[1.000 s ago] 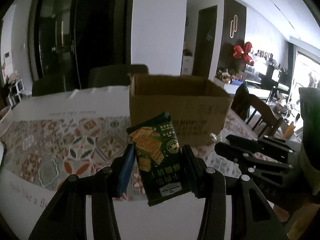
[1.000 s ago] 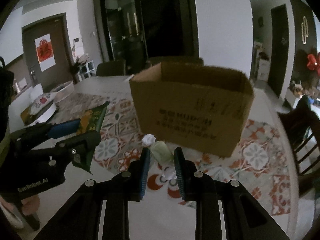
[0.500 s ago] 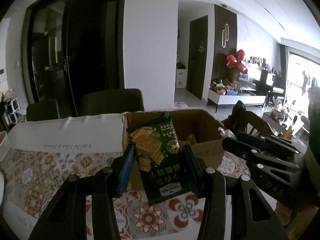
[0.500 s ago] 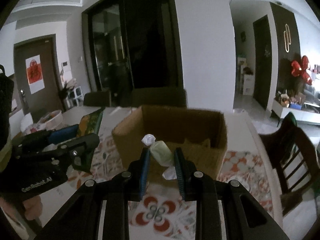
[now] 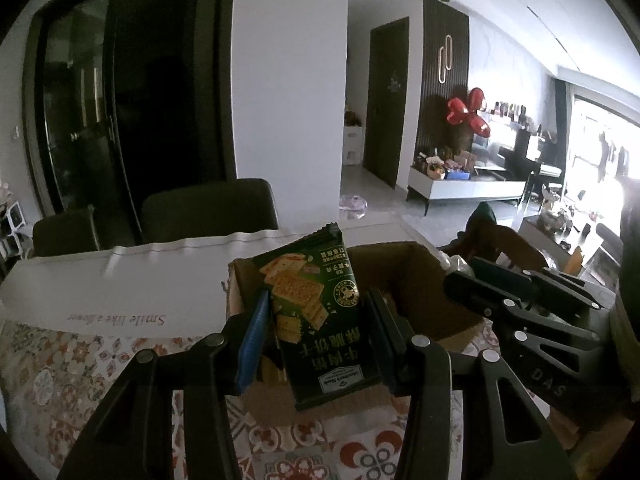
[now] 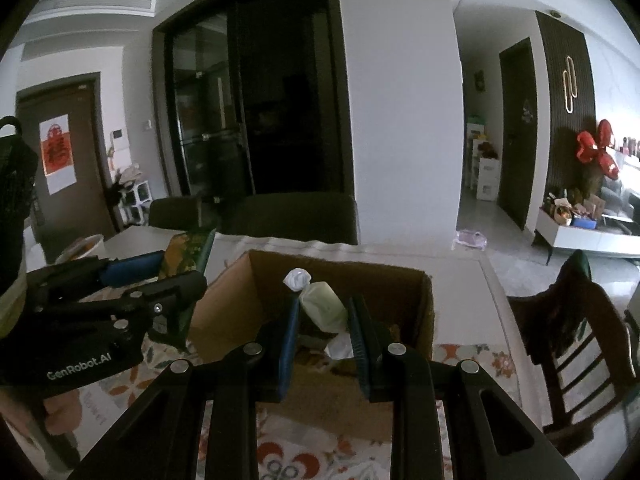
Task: Organize snacks
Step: 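Carry both snacks over the box and open both tools to drop them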
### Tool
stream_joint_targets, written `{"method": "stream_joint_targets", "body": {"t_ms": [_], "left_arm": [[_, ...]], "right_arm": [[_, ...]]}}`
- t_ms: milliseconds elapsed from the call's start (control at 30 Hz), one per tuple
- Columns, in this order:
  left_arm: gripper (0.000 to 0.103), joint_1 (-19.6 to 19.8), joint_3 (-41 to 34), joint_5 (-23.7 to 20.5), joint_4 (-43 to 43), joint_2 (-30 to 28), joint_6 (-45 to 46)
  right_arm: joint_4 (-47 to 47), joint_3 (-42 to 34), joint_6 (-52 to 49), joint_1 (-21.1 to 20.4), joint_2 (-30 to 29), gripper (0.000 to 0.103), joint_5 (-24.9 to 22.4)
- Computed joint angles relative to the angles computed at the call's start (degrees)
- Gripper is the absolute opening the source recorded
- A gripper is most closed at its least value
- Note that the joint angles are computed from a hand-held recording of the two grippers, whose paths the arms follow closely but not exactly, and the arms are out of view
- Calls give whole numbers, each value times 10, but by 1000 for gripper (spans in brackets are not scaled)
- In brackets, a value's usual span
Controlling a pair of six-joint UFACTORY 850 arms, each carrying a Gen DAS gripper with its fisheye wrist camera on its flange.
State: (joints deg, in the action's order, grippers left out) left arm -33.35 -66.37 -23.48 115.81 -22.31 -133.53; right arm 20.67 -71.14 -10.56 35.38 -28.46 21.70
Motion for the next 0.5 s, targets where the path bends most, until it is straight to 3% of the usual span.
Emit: {"method": "stream_joint_targets", "body": {"t_ms": [233,367,433,467,500], "left_arm": [[47,29,-58,60,-45,-46,45],[48,40,-93,86,-130,-73,122],[59,41,-99,77,-149,-79,134],[70,41,-101,74,-152,-80,133],[70,40,-100,65,-148,-80,124]], "right_arm": [[28,-56,-30,-14,-40,26,-38],[32,-89,-26,-22,-63,26,-65],[48,-104,-37,-25,-74,26,-77],[69,-109,-53,-26,-78,27,-79],[92,-114,-70,-28,-82,27,-81]]}}
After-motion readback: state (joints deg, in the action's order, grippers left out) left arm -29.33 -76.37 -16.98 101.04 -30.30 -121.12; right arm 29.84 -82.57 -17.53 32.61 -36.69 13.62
